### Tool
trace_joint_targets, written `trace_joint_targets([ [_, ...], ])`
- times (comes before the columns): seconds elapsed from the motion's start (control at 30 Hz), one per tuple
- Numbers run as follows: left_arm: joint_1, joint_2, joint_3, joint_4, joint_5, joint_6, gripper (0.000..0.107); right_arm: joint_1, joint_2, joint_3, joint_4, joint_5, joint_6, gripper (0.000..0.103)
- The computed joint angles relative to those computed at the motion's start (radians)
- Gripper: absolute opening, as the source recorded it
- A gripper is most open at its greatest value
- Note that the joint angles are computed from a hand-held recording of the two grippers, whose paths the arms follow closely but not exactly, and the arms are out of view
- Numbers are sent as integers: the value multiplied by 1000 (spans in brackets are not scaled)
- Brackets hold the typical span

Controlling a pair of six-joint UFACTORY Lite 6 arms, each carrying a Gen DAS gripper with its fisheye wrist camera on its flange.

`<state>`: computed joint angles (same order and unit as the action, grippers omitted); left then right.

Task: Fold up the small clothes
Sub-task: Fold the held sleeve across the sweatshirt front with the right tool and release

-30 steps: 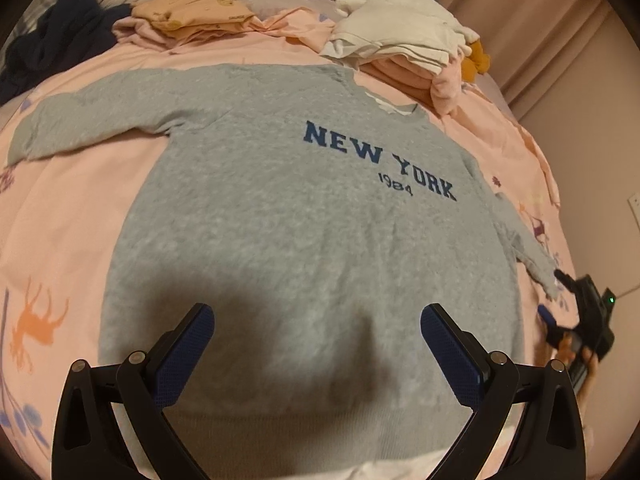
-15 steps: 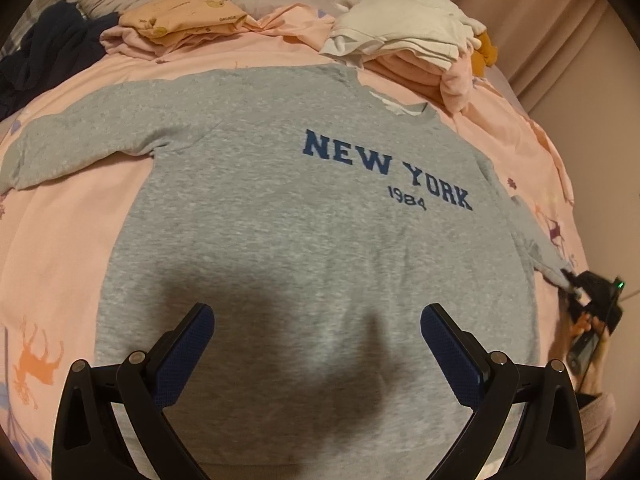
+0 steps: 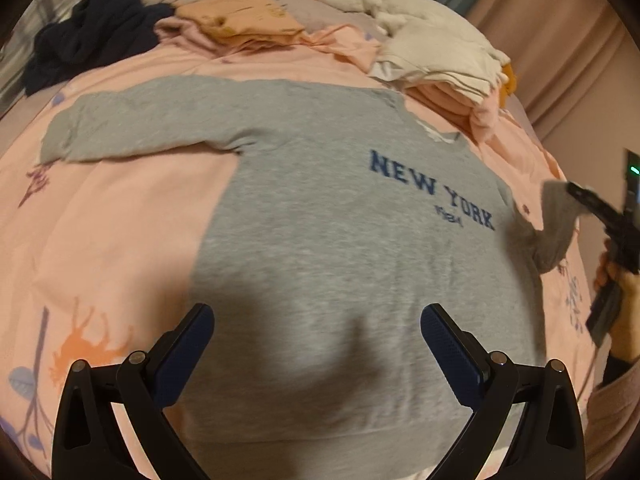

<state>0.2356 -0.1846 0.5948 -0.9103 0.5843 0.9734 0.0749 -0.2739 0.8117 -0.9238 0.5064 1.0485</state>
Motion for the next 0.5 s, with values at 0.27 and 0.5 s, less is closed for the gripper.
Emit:
trace_joint_targets([
  [0.27, 111, 90, 25, -11, 17, 65, 102, 462, 561, 195, -275, 274, 145, 9],
  [0.5, 156, 119, 44, -46, 38, 123, 102, 522, 542, 104, -319, 334, 137, 68],
])
